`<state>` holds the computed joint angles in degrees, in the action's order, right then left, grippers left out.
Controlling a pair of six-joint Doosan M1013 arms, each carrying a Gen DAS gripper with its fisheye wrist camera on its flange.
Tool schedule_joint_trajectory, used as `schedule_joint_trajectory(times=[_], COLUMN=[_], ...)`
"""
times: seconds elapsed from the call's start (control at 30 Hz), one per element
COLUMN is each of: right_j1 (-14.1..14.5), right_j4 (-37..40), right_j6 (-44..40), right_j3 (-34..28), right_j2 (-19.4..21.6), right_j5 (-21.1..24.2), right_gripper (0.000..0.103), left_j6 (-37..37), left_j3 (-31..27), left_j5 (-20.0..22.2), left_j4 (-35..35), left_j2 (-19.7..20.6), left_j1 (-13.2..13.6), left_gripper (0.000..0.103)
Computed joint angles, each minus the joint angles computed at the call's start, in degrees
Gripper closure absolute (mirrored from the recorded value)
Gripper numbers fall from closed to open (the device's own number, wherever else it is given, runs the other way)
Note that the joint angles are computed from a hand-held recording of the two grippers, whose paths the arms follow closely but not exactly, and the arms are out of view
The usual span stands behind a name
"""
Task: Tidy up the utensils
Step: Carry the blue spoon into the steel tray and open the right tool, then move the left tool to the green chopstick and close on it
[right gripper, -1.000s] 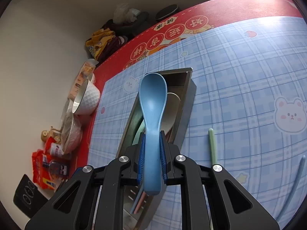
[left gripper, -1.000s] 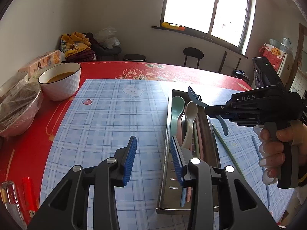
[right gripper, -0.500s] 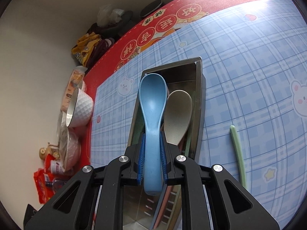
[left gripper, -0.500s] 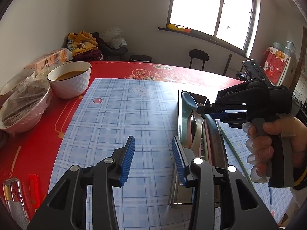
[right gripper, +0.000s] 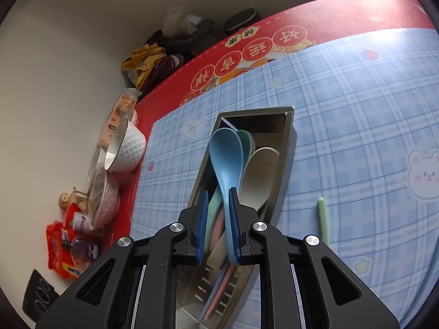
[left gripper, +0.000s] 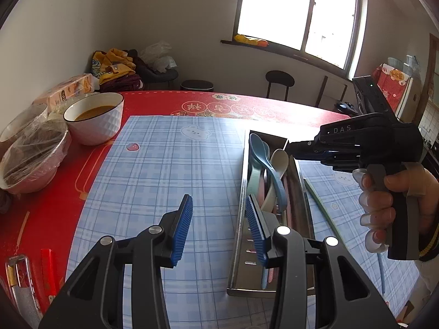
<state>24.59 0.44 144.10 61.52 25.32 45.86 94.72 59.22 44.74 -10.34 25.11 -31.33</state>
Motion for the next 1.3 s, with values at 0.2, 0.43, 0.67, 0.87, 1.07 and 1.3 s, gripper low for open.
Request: schedule_joint_trajectory(times=[0.2, 0.43, 0.67, 0.87, 1.07, 1.3], right_j1=[0.6, 1.1, 1.5, 1.5, 1.2, 0.5], right_j4=[-9.4, -16.6, -21.9, -25.3, -27.8, -28.4], right_j6=[-3.2, -2.6, 2.7, 7.0, 12.5, 16.8], right_j3=[6.0, 15.5, 23.2, 26.9, 28.9, 31.4], right_j2=[-4.4, -10.5, -15.0, -17.0, -18.0, -19.5], right_j5=[0.9, -0.2, -2.2, -4.1, -5.6, -9.6], right_gripper=[0.087, 0.087, 0.087, 0.087, 0.087, 0.085], left_j6=[1.2, 3.3, 4.5, 1.9, -3.3, -6.7], left_j3=[0.0, -0.6, -2.7, -5.6, -8.7, -10.2], left_j5=[-0.2, 0.2, 3.8, 7.5, 10.5, 12.9], left_j4=[-0.4, -1.2, -0.1, 3.8, 9.9, 14.4], left_j2=[-0.2, 0.2, 2.1, 4.6, 7.2, 9.0], left_j1=[-1.8, -4.8, -8.3, -10.8, -12.3, -13.0], left_gripper=[0.063, 0.063, 0.063, 0.063, 0.063, 0.063])
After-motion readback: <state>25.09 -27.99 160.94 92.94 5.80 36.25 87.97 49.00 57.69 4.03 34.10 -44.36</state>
